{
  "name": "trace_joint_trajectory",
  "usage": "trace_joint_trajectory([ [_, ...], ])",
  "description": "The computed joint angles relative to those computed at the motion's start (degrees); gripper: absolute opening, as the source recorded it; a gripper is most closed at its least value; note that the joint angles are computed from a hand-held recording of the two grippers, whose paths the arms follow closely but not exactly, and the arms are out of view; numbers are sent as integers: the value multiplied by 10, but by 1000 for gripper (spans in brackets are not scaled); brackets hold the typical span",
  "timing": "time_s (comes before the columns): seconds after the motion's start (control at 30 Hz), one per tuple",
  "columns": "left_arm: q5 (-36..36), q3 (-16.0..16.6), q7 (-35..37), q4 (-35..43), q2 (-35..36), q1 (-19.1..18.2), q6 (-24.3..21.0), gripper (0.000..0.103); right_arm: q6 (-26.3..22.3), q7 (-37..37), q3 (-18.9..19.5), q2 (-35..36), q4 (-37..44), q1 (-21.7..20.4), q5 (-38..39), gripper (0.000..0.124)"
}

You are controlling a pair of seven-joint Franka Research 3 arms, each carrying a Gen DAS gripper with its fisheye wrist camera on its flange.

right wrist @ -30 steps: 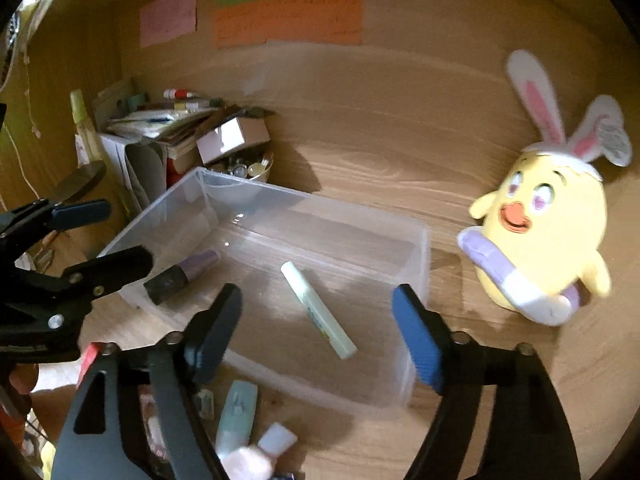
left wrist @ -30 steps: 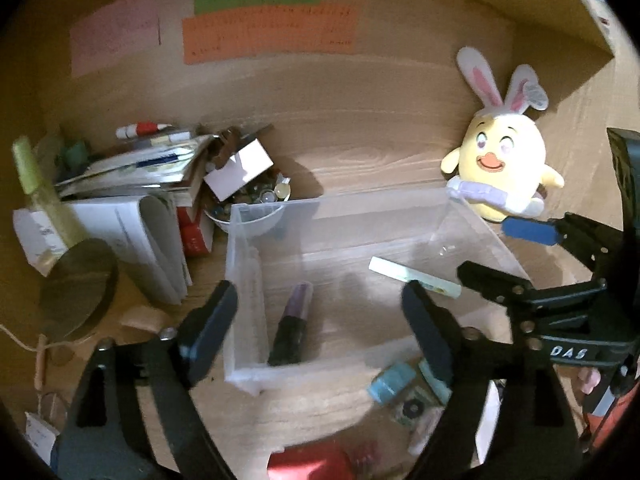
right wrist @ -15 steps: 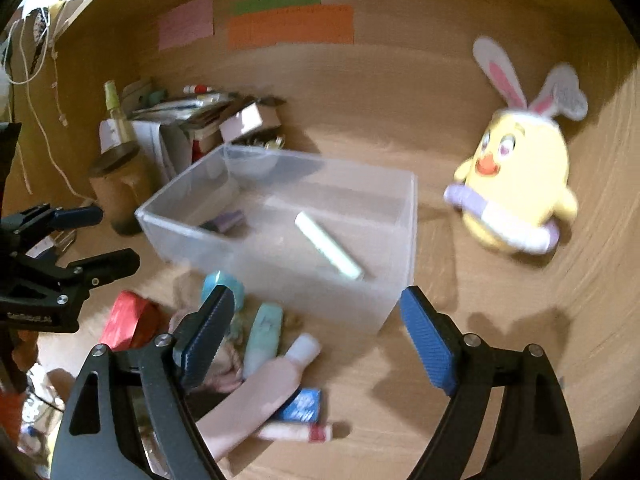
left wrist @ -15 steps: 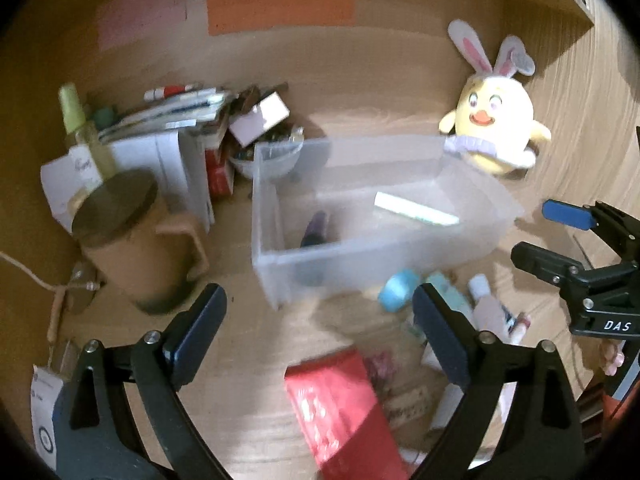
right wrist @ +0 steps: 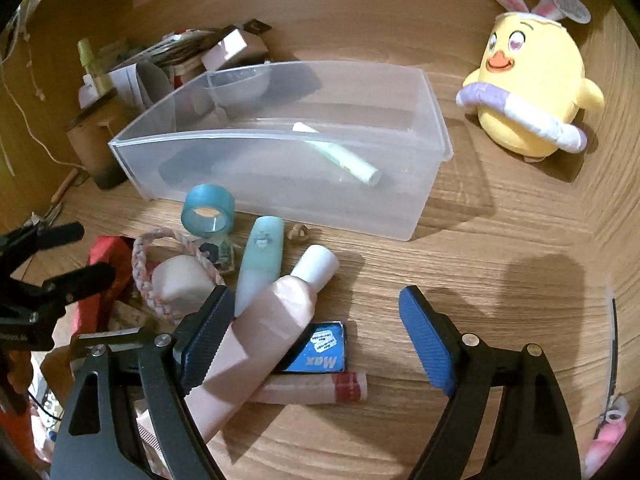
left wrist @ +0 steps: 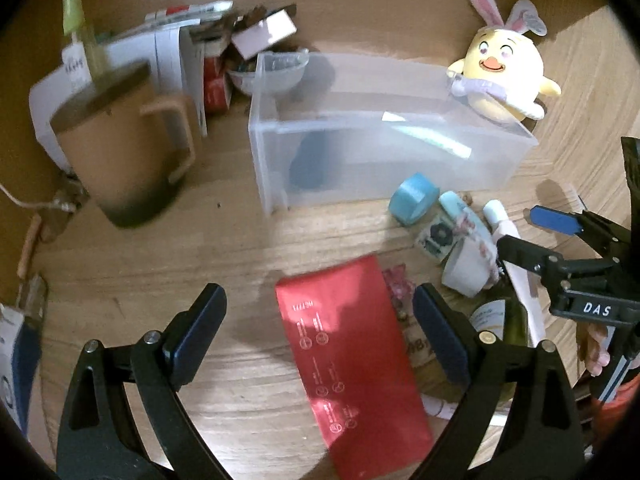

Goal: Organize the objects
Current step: 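Grasp the red packet with the left tool while the right tool grasps the pink tube, then carry the red packet and pink tube into the clear bin and release both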

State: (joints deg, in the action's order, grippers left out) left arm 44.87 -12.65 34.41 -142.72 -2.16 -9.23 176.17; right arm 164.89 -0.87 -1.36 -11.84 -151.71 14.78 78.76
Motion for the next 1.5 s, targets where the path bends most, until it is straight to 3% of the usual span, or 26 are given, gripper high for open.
trace_joint_trajectory([
  [0.17, -109, 5, 84, -13, 10, -14, 12, 95, -40, 28, -6, 5, 4, -9, -42, 56],
  [0.33, -115, 7, 83, -18, 15, -13, 30, 93, -50, 20, -7, 3, 5, -12, -42, 34],
  [0.4, -109, 8, 76, -21, 13, -11, 36, 83, -37, 16, -3, 3, 5, -10, -41, 22],
  [0.43, -134, 8, 100, -26, 11, -14, 37, 78, -34, 14, -3, 4, 5, -10, -43, 22],
  [0.6, -102, 4, 75, -31, 6, -5, 46, 59, -23, -4, -7, 9, 10, -10, -26, 20],
  [0.8, 54, -9, -69, -16, 2, 29, 50, 54, -31, -21, -13, -7, 6, -17, -7, 15],
  [1.2, 247, -32, -259, 11, -37, 75, 56, 54, -65, -42, -30, -65, -7, -33, 19, 15],
  [1.5, 372, -26, -379, 57, -48, 74, 56, 54, -75, -68, -36, -111, -4, -30, 56, 15],
])
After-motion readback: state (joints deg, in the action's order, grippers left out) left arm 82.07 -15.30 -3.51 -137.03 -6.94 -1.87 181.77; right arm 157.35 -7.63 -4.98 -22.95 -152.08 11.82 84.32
